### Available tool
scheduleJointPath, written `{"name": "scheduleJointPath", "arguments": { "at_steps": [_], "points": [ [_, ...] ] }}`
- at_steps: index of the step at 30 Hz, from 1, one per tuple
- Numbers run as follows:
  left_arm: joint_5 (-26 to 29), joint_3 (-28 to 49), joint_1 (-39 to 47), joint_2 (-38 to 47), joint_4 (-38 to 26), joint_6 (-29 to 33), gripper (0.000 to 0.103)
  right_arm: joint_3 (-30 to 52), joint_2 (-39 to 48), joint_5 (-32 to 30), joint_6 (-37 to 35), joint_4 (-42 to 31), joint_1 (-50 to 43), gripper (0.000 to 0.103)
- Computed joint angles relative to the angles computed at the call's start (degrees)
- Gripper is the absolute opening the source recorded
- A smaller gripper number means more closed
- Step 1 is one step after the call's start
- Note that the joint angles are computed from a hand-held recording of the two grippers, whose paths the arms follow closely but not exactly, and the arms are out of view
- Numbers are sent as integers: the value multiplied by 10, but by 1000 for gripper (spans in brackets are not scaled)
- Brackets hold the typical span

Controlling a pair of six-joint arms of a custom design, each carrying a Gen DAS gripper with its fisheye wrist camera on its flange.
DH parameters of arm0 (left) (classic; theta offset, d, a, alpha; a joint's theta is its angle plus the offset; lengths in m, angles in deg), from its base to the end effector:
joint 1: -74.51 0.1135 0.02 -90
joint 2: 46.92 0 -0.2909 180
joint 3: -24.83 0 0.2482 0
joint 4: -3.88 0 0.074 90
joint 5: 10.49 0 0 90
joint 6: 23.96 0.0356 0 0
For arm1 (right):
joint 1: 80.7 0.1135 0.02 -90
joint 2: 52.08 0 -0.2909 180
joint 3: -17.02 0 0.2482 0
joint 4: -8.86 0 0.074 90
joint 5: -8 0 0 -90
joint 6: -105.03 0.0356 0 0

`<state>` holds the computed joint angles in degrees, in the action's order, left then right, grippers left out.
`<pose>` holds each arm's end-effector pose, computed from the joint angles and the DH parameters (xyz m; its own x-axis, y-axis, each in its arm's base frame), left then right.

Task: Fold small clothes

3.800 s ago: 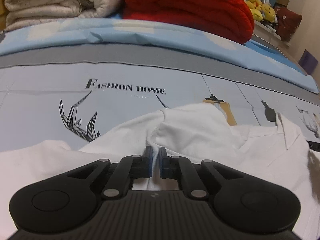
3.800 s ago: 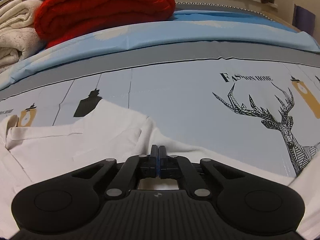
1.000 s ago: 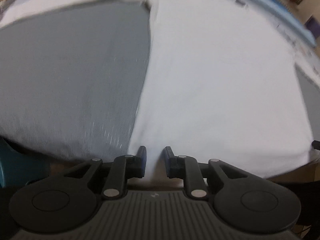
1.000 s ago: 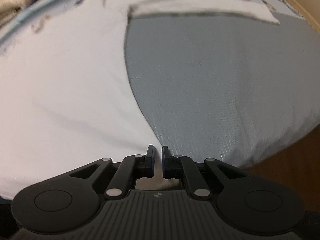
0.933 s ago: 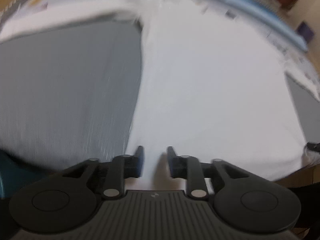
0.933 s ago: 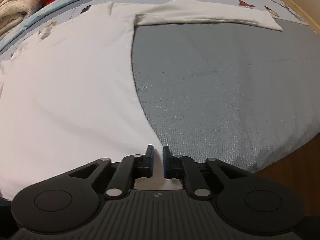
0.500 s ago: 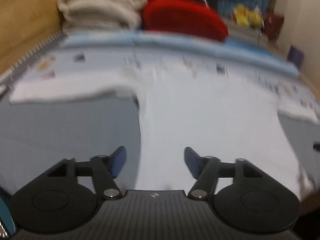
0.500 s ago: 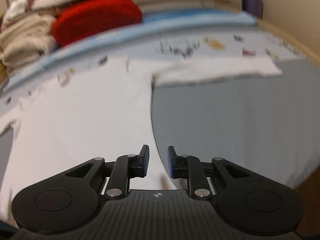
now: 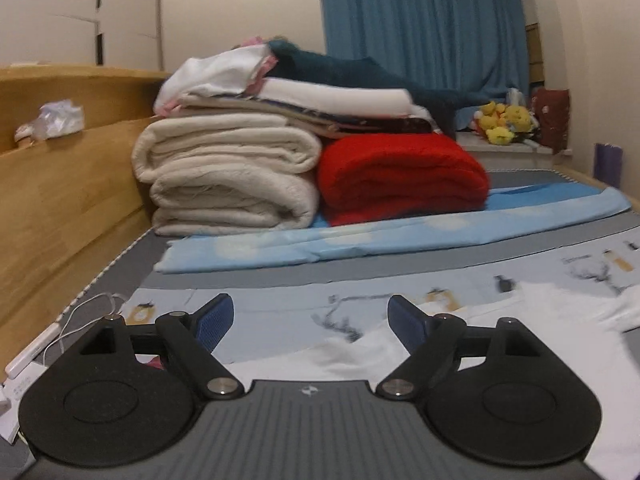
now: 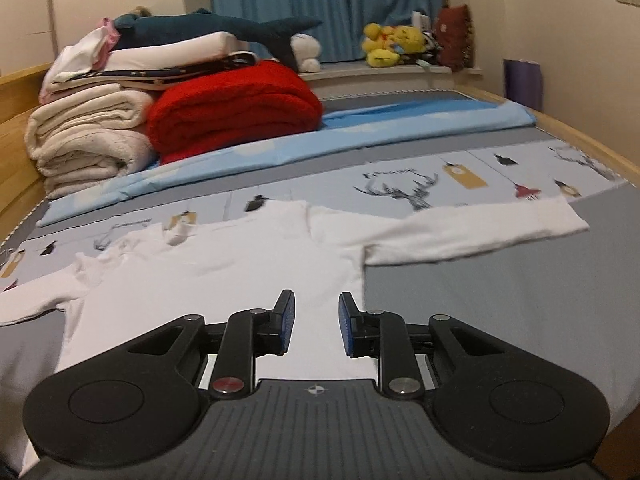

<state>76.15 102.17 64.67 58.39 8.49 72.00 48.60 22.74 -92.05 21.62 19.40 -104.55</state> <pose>0.4108 -0.0691 0.2342 -0.3764 0.1705 -0.9107 0.1575 0.9804 0.1184 0.2004 -0.0818 0.1653 -0.4606 0.3272 -0.8251 0.3188 0.9285 0.1902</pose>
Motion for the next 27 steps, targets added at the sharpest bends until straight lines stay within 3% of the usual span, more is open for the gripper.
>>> {"name": "scheduleJointPath", "arguments": {
  "at_steps": [1,2,3,4,10,15,19,22,25,27],
  "points": [
    [5,-3,14,18,14,-8,88,10,-4,0,-5,-13,7,29],
    [7,20,27,41,-38,-23,88,20,-13,7,-8,-31,21,31],
    [-2,73,36,75,-114,-27,78,32,-17,16,-10,-46,34,32],
    [-5,96,46,93,-144,-44,76,47,-17,20,-11,-57,45,34],
    [27,172,102,163,-183,-122,73,184,45,55,21,-99,124,35],
    [18,229,126,220,-228,-131,45,344,163,71,25,-120,179,36],
    [18,250,143,250,-230,-156,45,443,255,74,11,-123,199,36],
    [35,281,164,274,-243,-193,45,459,307,31,4,-100,196,36],
    [56,343,194,313,-283,-253,49,527,355,36,-2,-190,209,35],
    [74,389,214,344,-308,-304,50,549,366,29,-14,-202,214,35]
  ]
}}
